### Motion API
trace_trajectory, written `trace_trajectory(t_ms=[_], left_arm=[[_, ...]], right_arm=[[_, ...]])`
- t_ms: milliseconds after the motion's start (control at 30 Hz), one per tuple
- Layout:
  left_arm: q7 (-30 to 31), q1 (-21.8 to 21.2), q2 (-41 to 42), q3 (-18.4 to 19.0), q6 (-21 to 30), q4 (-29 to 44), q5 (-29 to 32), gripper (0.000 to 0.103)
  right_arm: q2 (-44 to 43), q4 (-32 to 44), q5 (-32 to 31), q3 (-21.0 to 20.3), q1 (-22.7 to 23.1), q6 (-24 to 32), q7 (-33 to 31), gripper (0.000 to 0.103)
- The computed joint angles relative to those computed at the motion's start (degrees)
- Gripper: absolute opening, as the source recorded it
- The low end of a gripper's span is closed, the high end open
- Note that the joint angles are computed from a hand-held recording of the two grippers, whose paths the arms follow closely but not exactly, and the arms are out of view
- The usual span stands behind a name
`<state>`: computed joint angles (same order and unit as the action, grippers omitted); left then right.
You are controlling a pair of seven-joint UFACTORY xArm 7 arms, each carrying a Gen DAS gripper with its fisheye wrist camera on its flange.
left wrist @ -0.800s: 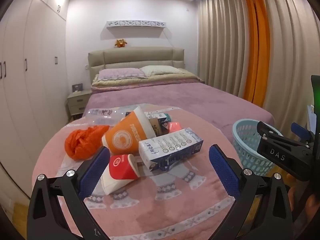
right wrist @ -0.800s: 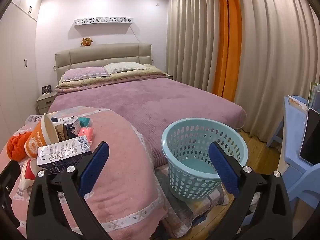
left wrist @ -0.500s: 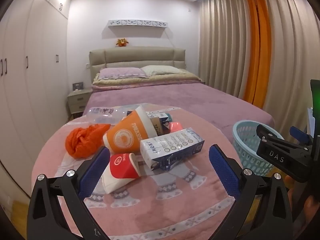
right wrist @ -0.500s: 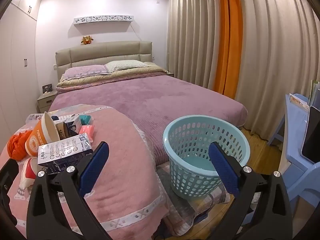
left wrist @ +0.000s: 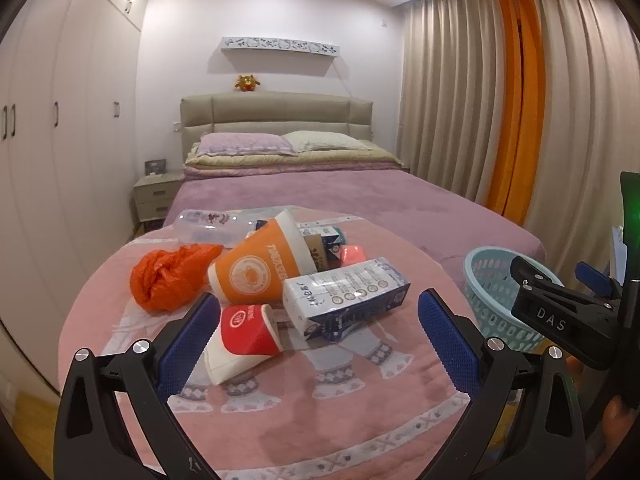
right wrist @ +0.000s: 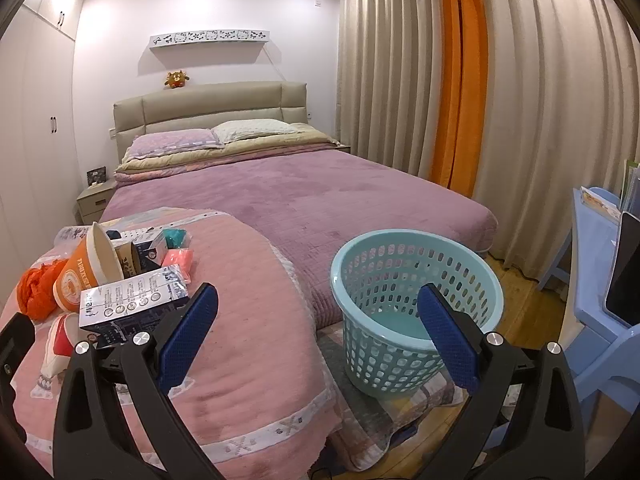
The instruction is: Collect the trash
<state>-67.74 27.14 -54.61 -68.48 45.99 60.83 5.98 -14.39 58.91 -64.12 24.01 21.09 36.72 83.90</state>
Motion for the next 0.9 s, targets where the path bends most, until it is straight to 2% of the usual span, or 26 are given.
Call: trace_trajectory(t_ms=[467, 800, 900], left_arm=[[-0.95, -1.2, 0.23, 0.75, -0.34, -1.32, 0.31, 0.096], [-1.82, -2.0, 0.51, 1.12, -0.38, -1.58, 1.46, 0.096], [-2.41, -3.75, 1.06, 2.53, -1.61, -3.37, 1.43, 0.096]], right_arm=[[-0.05, -0.13, 0.83, -0.29, 0.12, -1.22, -0.5, 0.095], [0.67, 0.79, 0.3, 0.26, 0.43, 0.15, -0.86, 0.095], [1.12, 1.15, 0.1, 0.14, 0.8, -0.04, -0.99, 0.095]])
